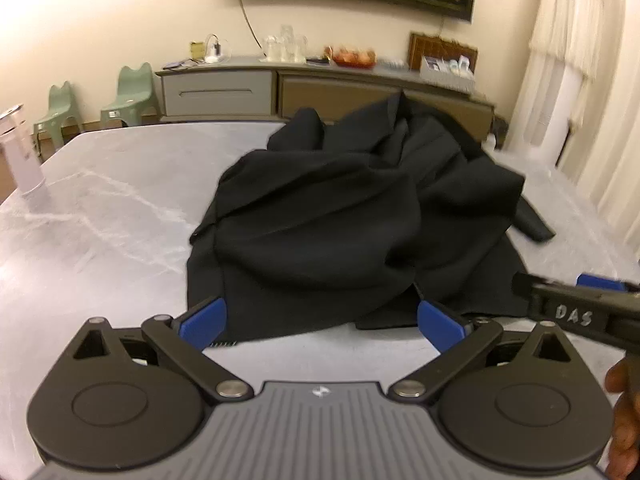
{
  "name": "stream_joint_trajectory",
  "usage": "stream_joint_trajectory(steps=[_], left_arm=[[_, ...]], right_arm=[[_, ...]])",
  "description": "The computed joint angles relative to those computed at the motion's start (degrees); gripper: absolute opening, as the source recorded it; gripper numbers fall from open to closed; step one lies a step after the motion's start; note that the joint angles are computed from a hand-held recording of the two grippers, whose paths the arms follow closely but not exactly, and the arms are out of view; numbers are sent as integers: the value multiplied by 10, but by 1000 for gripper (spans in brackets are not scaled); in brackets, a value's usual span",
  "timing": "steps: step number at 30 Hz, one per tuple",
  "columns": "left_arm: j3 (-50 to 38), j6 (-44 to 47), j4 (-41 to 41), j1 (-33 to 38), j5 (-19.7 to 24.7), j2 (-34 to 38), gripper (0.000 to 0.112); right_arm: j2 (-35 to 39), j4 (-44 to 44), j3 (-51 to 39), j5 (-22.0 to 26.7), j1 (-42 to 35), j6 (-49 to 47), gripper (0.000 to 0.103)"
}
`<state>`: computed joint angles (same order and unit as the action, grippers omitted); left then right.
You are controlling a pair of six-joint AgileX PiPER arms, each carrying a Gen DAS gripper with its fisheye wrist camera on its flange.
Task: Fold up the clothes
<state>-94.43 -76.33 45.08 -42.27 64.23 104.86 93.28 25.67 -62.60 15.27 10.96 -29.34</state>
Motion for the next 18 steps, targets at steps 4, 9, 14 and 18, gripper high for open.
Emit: stream_joint_trajectory(steps=[4,9,14,18], left_arm=[[-58,70,2,27,-7,55,103],[-144,152,-6,61,-34,135,103],[-175,212,-57,117,-85,173,18],[-95,211,-79,171,-196,79,7]], right_arm=[[54,48,-65,27,-18,-46,88],[135,89,-178,67,-28,-71,92],[256,70,-333,119,-10,-59,60],[312,140,-441,214,-26,-107,8]])
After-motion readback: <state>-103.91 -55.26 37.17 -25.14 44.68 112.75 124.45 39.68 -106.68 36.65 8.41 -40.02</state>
